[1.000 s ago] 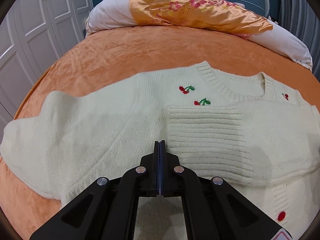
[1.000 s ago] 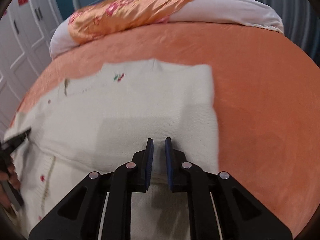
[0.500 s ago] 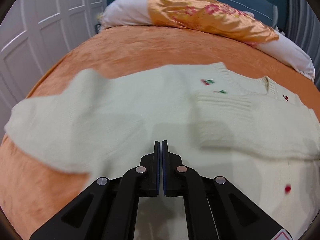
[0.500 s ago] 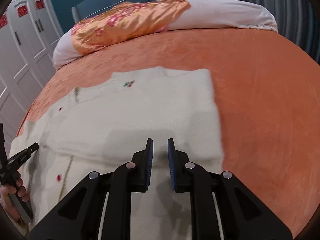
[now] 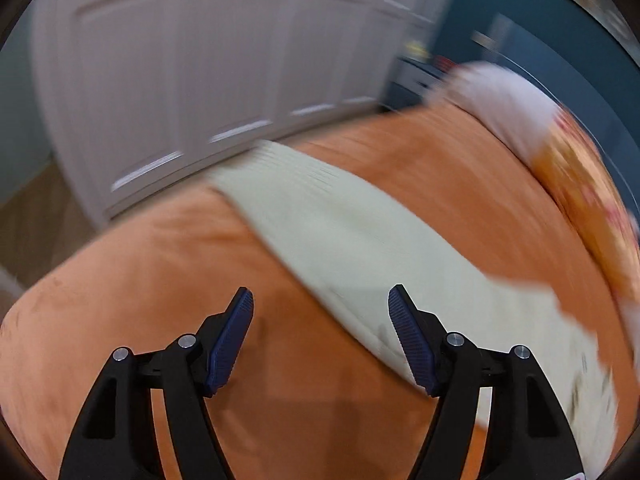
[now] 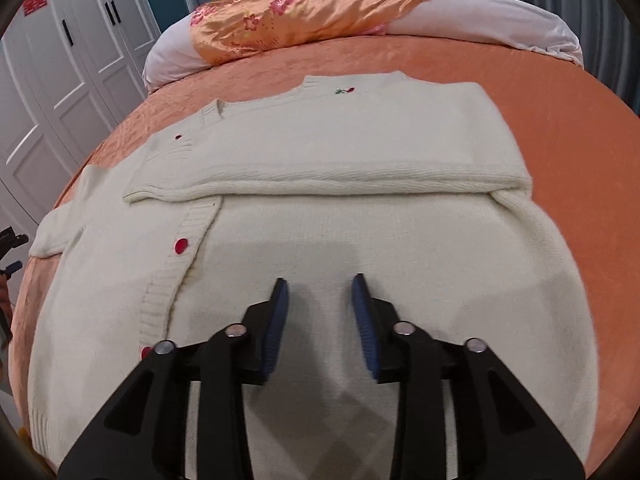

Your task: Fold small clothes

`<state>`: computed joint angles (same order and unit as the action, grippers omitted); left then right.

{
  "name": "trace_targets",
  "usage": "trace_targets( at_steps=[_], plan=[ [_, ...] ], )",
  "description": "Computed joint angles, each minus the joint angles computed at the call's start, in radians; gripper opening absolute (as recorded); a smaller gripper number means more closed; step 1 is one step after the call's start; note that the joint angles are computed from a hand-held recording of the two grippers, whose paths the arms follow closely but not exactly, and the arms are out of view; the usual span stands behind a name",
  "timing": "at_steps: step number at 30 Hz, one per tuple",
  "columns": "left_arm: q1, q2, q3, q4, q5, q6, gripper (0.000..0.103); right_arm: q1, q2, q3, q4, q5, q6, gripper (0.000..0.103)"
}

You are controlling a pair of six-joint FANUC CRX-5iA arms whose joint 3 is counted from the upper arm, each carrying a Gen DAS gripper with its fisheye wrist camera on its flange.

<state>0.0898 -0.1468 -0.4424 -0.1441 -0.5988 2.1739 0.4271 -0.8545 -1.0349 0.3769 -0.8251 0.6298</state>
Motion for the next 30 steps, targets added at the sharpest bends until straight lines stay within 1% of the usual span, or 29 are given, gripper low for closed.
trace_targets(
  at_steps=[2,4,5,6,7,8,9,10,11,12,13,16,17,21,23,25,27,28,30],
  plan=[
    [0.068,0.018,-0.009,0.069,0.022,-0.041,0.068,0.033,-0.002,-0.015,0.045,-0.014,-0.032,0.042],
    [0.126,0.056,-0.028,0.191,0.054,-0.130,0.068,0.060,0.004,-0.023,0.079,-0.026,-0.053,0.046],
    [0.146,0.076,-0.037,0.244,0.067,-0.161,0.068,0.071,0.002,-0.029,0.091,-0.031,-0.065,0.047],
    [0.151,0.084,-0.043,0.263,0.083,-0.165,0.067,0.072,-0.002,-0.032,0.093,-0.029,-0.068,0.047],
    [0.144,0.089,-0.037,0.229,0.103,-0.131,0.067,0.067,-0.007,-0.033,0.086,-0.026,-0.064,0.047],
    [0.128,0.103,-0.005,0.166,0.089,-0.085,0.067,0.067,-0.011,-0.034,0.083,-0.025,-0.064,0.047],
    [0.108,0.118,0.025,0.119,0.065,-0.056,0.063,0.067,-0.013,-0.035,0.081,-0.026,-0.063,0.047],
    [0.088,0.136,0.064,0.073,0.036,-0.054,0.051,0.068,-0.012,-0.036,0.084,-0.027,-0.065,0.047],
    [0.086,0.142,0.072,0.079,0.035,-0.094,0.019,0.072,-0.010,-0.037,0.090,-0.029,-0.069,0.047],
    [0.075,0.158,0.096,0.090,0.006,-0.133,0.010,0.076,-0.009,-0.038,0.096,-0.031,-0.074,0.048],
    [0.063,0.153,0.111,0.059,-0.007,-0.119,0.009,0.077,-0.010,-0.039,0.098,-0.032,-0.075,0.048],
    [0.016,0.098,0.121,0.013,0.027,-0.127,0.008,0.068,-0.004,-0.036,0.092,-0.023,-0.065,0.048],
    [-0.012,0.071,0.128,0.003,0.035,-0.134,0.007,0.064,-0.005,-0.035,0.087,-0.020,-0.059,0.048],
    [-0.116,0.010,0.153,0.049,0.076,-0.213,0.007,0.050,-0.014,-0.034,0.068,-0.006,-0.043,0.049],
    [-0.205,-0.007,0.179,0.070,0.097,-0.252,0.007,0.046,-0.015,-0.033,0.061,0.000,-0.038,0.050],
    [-0.294,0.008,0.215,0.066,0.108,-0.256,0.007,0.033,-0.015,-0.031,0.047,0.011,-0.022,0.050],
    [-0.374,0.030,0.235,0.096,0.128,-0.281,0.007,0.027,-0.020,-0.030,0.034,0.018,-0.012,0.051],
    [-0.428,0.056,0.256,0.107,0.134,-0.288,0.007,0.021,-0.021,-0.029,0.025,0.023,-0.002,0.052],
    [-0.504,0.110,0.281,0.164,0.146,-0.335,0.007,0.006,-0.021,-0.025,0.004,0.038,0.019,0.054]
  ],
)
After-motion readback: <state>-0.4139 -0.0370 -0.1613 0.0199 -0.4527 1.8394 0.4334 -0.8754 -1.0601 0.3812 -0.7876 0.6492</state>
